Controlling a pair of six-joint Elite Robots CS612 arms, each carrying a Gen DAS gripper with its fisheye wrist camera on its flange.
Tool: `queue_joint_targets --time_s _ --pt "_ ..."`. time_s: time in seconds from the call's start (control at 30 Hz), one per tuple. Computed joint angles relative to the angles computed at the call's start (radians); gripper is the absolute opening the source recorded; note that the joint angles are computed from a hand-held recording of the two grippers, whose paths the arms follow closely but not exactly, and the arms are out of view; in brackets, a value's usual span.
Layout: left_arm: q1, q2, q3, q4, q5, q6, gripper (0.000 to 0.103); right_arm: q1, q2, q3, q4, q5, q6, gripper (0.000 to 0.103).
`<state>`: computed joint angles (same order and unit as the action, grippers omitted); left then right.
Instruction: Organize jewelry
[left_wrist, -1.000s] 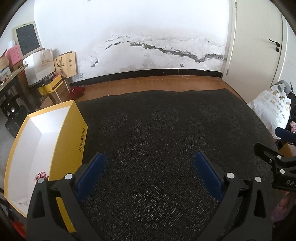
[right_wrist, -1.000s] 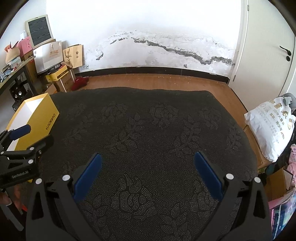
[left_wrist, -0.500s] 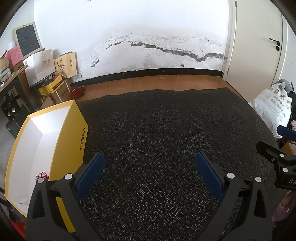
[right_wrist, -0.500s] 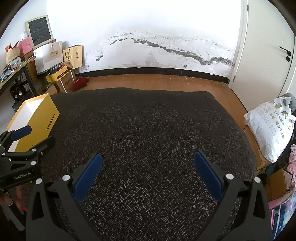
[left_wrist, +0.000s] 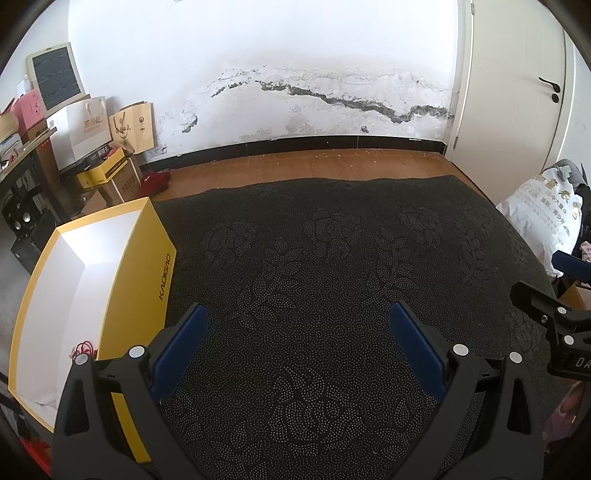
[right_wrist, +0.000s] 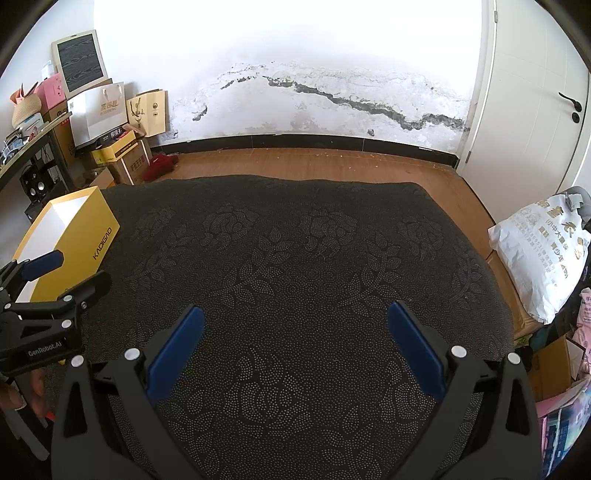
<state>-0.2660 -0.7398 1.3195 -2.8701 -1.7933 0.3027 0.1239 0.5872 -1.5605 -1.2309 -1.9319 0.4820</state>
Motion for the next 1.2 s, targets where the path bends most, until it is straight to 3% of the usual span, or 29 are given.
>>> queue_joint_targets --time_s 1.07,1.2 --pt "0.000 0.008 -0.033 0.085 0.000 -0.006 0.097 -0.005 0.001 0.001 0.000 0.012 -0.005 0.096" --pt "0.001 0.008 -0.027 0.063 0.002 -0.001 0.097 -0.004 0.000 0.003 0.001 0.011 -0.008 0.096"
